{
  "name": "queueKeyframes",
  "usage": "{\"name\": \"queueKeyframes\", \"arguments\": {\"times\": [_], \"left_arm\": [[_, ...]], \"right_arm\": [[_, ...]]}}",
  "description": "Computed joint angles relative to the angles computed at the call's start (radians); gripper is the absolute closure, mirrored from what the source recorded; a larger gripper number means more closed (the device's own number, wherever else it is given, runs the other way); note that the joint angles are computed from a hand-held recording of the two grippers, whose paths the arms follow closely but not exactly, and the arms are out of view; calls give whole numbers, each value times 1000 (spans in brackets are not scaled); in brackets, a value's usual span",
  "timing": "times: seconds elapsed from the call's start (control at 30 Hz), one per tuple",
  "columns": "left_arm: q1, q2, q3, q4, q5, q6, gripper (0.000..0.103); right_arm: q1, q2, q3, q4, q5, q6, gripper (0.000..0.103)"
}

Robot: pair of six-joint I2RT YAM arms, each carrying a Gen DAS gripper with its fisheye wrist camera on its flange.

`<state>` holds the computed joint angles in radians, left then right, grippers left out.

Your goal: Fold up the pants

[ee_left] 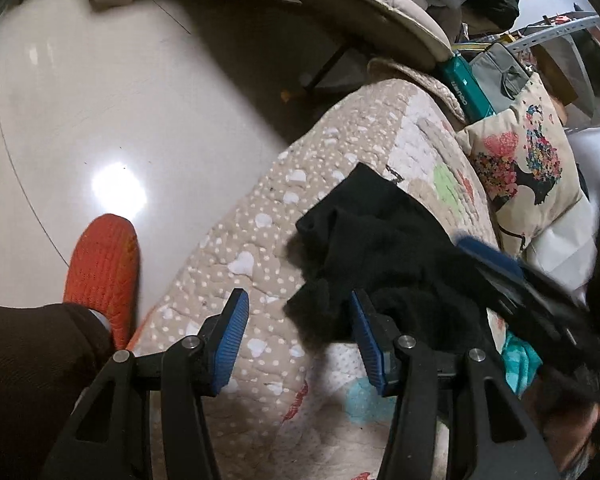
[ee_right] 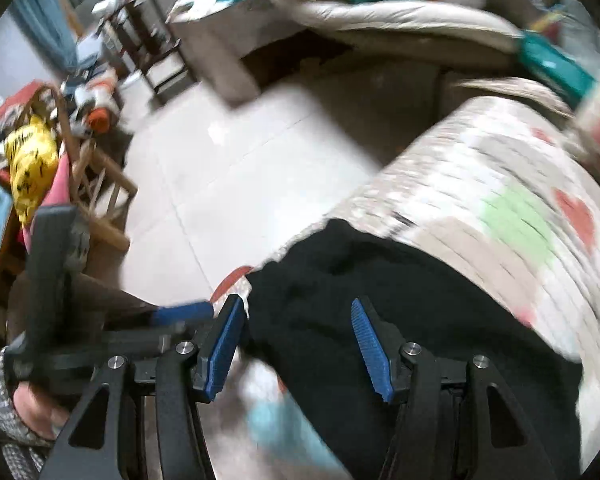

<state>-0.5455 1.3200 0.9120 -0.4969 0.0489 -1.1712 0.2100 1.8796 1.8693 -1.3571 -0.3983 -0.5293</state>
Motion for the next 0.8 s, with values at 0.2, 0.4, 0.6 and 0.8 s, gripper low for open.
{"name": "queueKeyframes", "arguments": {"times": [0.2,0.4,0.6,0.8], "left_arm": [[5,17,-39,54,109,-37,52],[-44,84,53,-3,63,30,81],[-56,103,120,-51,3,81,89],[39,144,139,-8,42,58,89]], "right_arm": [[82,177,140,-68,23,-51,43],[122,152,19,4,110,-114,72],[84,118,36,11,57,-83,82],[77,174,160,11,39,-10,82]]}}
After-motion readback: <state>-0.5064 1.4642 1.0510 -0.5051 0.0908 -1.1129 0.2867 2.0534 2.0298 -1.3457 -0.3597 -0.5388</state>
